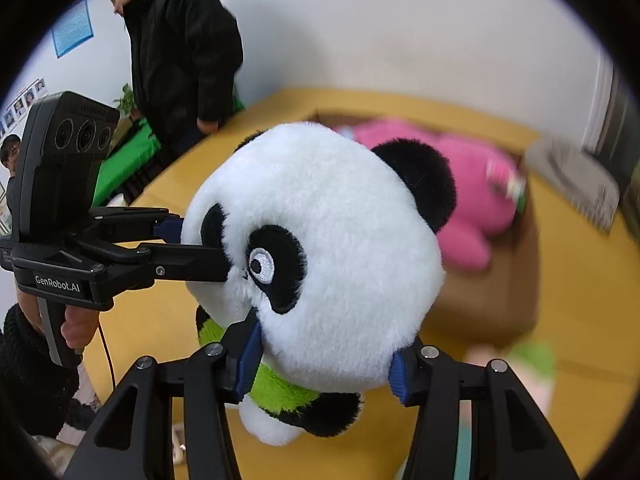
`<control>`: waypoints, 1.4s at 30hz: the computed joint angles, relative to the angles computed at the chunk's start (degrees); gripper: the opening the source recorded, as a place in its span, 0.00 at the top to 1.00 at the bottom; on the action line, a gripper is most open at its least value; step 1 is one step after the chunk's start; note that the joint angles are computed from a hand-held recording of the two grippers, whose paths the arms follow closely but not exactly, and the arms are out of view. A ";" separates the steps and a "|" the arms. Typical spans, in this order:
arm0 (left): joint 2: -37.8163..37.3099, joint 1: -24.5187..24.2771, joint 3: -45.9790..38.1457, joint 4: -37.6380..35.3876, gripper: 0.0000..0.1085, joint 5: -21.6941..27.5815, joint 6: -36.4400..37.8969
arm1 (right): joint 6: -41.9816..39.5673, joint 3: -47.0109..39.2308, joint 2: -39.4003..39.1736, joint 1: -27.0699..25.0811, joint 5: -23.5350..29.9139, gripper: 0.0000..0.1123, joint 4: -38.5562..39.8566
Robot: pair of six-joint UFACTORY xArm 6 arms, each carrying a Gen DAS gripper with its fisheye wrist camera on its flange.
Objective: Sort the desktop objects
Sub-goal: 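Carry the panda with both grippers and set it beside the blue bear, then open both grippers and move them toward the pink-and-teal pig plush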
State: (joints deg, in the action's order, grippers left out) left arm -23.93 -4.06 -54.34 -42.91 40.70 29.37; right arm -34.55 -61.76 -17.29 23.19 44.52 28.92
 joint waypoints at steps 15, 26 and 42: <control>40.89 1.64 -35.38 15.99 0.48 10.14 -10.52 | 12.14 -42.56 43.38 -1.34 16.81 0.48 -14.13; 29.92 0.12 -22.72 25.88 0.29 2.08 -17.20 | 11.74 -25.37 29.29 -2.94 7.07 0.31 -11.68; 14.93 -0.21 -11.65 40.09 0.16 -5.19 -37.02 | 30.71 -10.63 14.12 -3.35 -2.76 0.30 -28.39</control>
